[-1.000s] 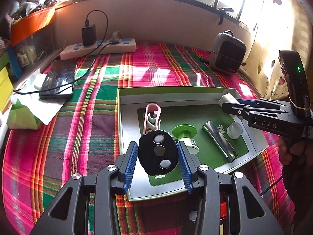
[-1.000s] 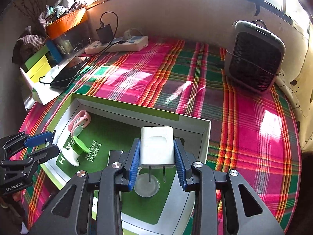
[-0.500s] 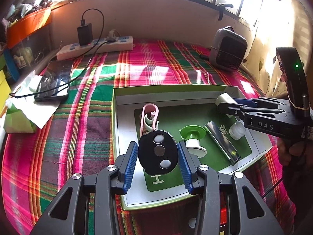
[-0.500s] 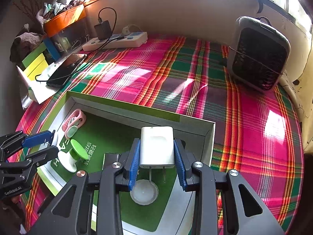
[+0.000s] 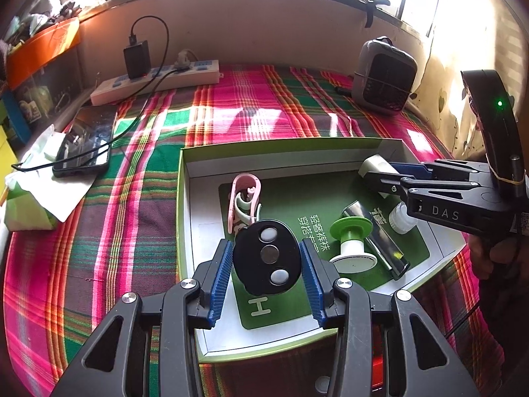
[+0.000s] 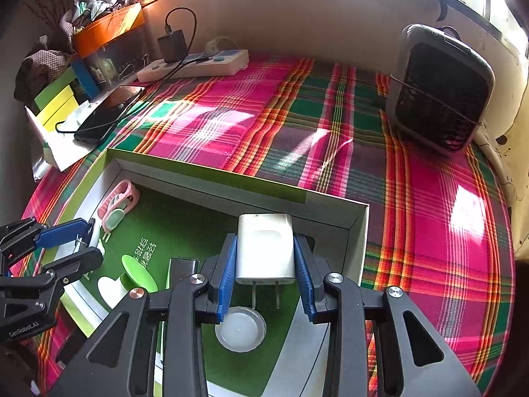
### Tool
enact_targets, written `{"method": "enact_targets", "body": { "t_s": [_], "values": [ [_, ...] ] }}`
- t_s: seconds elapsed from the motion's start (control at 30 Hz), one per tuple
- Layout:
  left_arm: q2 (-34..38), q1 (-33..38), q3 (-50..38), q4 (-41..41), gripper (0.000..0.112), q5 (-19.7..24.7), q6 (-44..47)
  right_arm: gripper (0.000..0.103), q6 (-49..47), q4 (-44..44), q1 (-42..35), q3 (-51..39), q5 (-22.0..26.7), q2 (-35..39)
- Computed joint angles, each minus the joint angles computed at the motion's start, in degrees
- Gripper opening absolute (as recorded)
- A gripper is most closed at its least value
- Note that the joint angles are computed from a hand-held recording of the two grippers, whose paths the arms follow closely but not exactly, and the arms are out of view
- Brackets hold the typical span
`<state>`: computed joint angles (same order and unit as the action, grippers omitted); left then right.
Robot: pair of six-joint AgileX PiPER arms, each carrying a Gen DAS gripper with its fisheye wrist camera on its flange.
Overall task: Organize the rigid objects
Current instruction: 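Lower the white plug into the tray and open the right gripper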
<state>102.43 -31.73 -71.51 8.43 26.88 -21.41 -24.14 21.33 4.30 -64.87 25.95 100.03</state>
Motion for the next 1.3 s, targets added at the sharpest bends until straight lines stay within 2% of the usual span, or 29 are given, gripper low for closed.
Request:
{"method": "enact_targets", "body": {
  "t_s": [1.3],
  "values": [
    [1.2,-0.9,-0.8,1.6,0.041,0.8,-1.0,0.035,-0.2,-0.6,0.4,0.9,-1.4,-0.3]
  ]
}}
